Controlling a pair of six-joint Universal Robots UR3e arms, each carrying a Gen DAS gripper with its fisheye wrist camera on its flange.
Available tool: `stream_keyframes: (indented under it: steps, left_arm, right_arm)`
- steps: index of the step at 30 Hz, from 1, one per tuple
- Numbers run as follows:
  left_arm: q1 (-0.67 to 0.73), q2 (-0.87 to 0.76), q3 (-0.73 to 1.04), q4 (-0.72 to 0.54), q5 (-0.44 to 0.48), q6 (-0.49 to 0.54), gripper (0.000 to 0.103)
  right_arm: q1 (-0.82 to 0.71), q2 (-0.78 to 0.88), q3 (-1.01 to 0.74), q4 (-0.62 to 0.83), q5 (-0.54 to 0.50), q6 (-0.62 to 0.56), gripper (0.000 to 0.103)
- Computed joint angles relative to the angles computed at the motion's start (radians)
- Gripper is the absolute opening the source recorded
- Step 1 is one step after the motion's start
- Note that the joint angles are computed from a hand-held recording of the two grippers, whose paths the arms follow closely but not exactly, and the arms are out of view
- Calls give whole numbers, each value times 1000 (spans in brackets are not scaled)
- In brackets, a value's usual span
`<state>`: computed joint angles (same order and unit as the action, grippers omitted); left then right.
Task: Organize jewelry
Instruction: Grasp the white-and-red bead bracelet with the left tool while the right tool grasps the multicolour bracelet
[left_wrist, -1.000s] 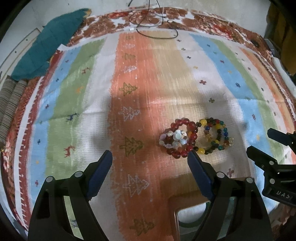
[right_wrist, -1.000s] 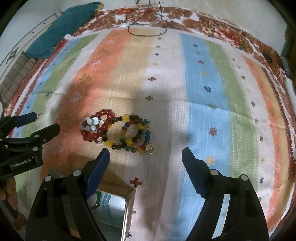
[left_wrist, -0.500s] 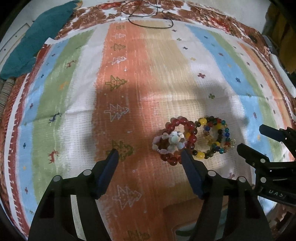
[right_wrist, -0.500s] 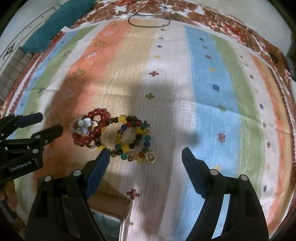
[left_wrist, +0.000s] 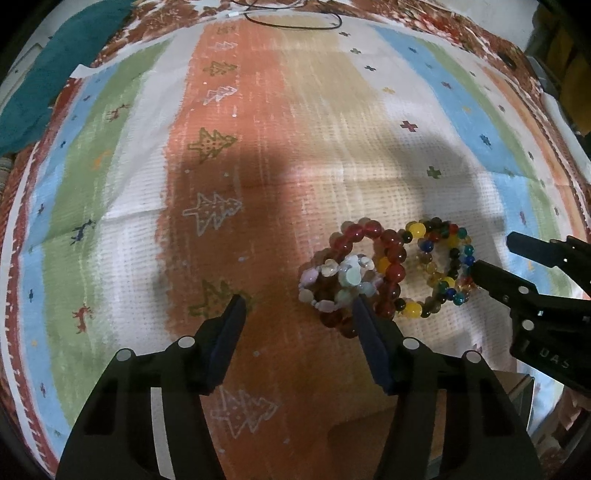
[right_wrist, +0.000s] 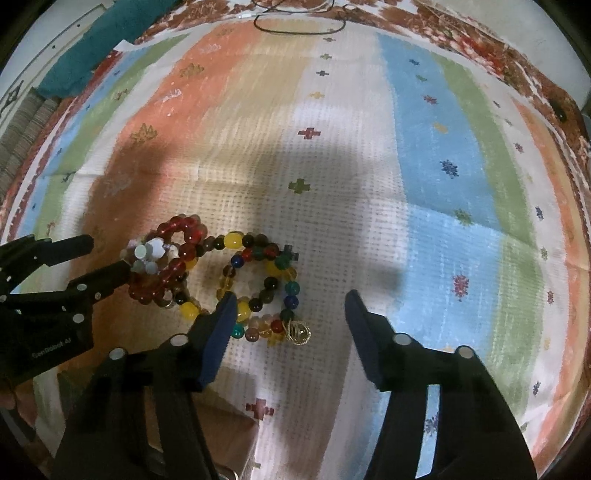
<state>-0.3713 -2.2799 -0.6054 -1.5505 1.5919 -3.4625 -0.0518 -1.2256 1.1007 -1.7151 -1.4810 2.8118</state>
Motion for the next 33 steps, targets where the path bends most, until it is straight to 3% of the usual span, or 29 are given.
stream_keyframes:
  steps: [9, 14, 18, 25, 33]
  left_arm:
    - [23, -16, -17, 20, -61, -1, 38]
    - [19, -59, 46, 11, -76, 5, 17]
    - [6, -108, 136, -24, -60, -5, 15]
    - [-4, -132, 220, -58, -41, -27, 8]
    - [11, -20, 66, 17, -50, -23, 8]
  right_arm:
    - [6, 71, -39, 18, 7, -6, 33]
    - [7, 90, -63, 33, 41, -23, 18]
    - [16, 88, -57, 23, 40, -35, 11]
    - [19, 69, -53, 11, 29, -39, 10]
    - [0, 6, -23, 9, 51, -53, 10]
